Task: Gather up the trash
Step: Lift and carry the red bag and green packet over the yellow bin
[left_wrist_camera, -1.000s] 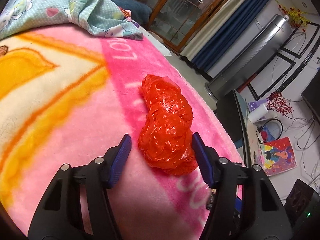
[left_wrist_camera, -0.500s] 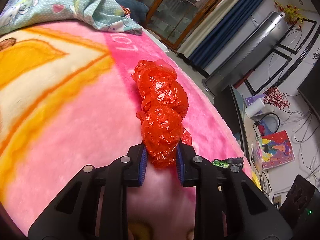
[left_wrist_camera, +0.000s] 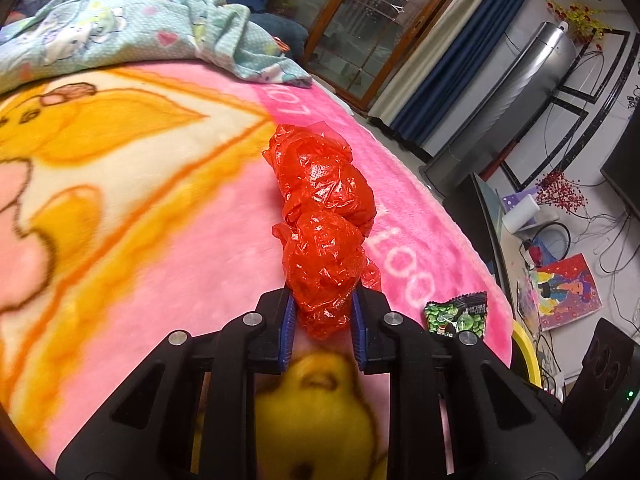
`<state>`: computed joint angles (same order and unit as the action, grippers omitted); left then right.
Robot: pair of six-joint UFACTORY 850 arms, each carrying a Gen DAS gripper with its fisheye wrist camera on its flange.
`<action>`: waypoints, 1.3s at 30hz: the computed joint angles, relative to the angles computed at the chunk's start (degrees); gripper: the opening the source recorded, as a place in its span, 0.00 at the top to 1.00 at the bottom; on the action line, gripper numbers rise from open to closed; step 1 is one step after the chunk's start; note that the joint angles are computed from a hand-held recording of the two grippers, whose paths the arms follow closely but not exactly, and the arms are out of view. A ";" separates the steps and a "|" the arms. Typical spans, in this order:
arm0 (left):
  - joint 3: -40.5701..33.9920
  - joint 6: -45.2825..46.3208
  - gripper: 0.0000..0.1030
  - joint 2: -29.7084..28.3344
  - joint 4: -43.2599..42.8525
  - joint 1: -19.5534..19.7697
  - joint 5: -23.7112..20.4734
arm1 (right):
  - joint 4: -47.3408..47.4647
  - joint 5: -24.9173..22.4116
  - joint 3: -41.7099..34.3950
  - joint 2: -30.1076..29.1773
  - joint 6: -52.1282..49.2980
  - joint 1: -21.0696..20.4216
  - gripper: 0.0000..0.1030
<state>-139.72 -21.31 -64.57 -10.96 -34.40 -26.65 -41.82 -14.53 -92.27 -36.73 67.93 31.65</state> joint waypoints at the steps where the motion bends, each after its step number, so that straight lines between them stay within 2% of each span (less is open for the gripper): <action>1: 2.29 -0.28 0.84 1.39 0.64 0.05 1.07 | 0.57 0.07 -0.04 0.00 -0.76 0.20 0.82; 7: 12.40 -2.83 0.84 7.62 4.72 0.11 5.99 | 3.15 0.19 -0.73 -0.10 -4.47 1.16 0.83; 16: 21.15 -5.46 0.84 13.40 9.87 -0.28 9.93 | 2.38 0.25 -0.07 1.05 -4.17 1.53 0.86; 24: 24.23 -1.39 0.84 15.81 7.49 -1.00 12.05 | -2.47 -0.56 2.23 4.18 0.83 0.77 0.88; 39: 23.40 11.50 0.84 16.45 -1.59 -3.64 12.66 | -14.37 -2.07 9.98 11.46 12.91 -0.19 0.88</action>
